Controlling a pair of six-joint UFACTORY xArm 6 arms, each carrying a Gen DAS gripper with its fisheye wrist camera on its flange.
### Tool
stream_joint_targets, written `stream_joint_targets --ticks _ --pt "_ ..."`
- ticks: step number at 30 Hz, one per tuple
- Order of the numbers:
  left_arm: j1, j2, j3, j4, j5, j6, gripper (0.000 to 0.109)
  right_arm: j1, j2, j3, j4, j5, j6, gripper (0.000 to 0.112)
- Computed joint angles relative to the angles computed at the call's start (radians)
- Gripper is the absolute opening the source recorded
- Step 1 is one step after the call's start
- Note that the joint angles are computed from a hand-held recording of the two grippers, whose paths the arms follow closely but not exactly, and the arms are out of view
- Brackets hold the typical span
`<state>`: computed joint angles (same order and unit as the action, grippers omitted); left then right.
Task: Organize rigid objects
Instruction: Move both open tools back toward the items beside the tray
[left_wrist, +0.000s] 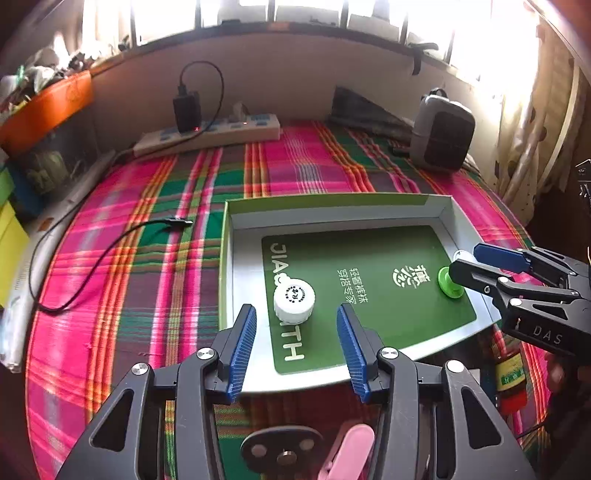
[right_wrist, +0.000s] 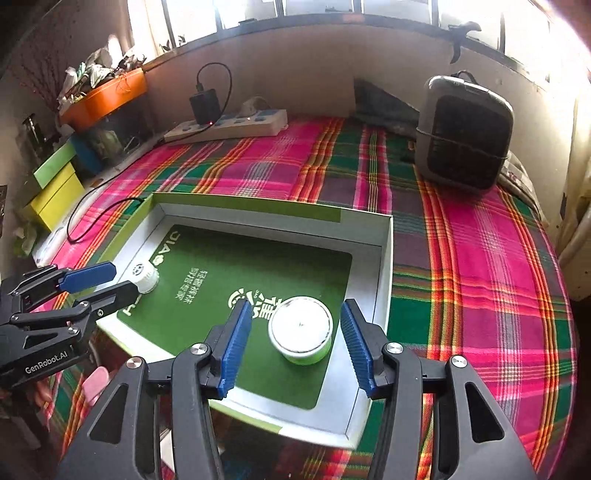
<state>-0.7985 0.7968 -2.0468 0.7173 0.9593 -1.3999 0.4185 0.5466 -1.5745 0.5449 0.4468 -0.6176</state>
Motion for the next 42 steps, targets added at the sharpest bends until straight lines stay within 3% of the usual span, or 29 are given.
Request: stream_joint_targets --ticks 14,19,27,30,42 --pt "-0.07 -0.061 0.062 0.085 0.067 -0.076 0.045 0.005 -0.161 0.204 0.159 -0.087 -0.129 0.051" --pt "-0.098 -0.084 0.101 0.106 0.088 -0.119 0.045 0.014 -0.212 0.286 0.122 -0.159 -0.104 0.051" --pt "-0.131 -0.121 0.168 0.13 0.104 -0.194 0.045 0.02 -0.292 0.398 0.244 -0.19 -0.203 0.051" --pt "-0.149 -0.105 0.147 0.131 0.153 -0.192 0.045 0.021 -0.324 0.439 0.304 -0.199 -0.246 0.051" --pt "-0.166 -0.166 0.264 0.14 0.106 -0.299 0.045 0.033 -0.394 0.538 0.436 -0.216 -0.334 0.051"
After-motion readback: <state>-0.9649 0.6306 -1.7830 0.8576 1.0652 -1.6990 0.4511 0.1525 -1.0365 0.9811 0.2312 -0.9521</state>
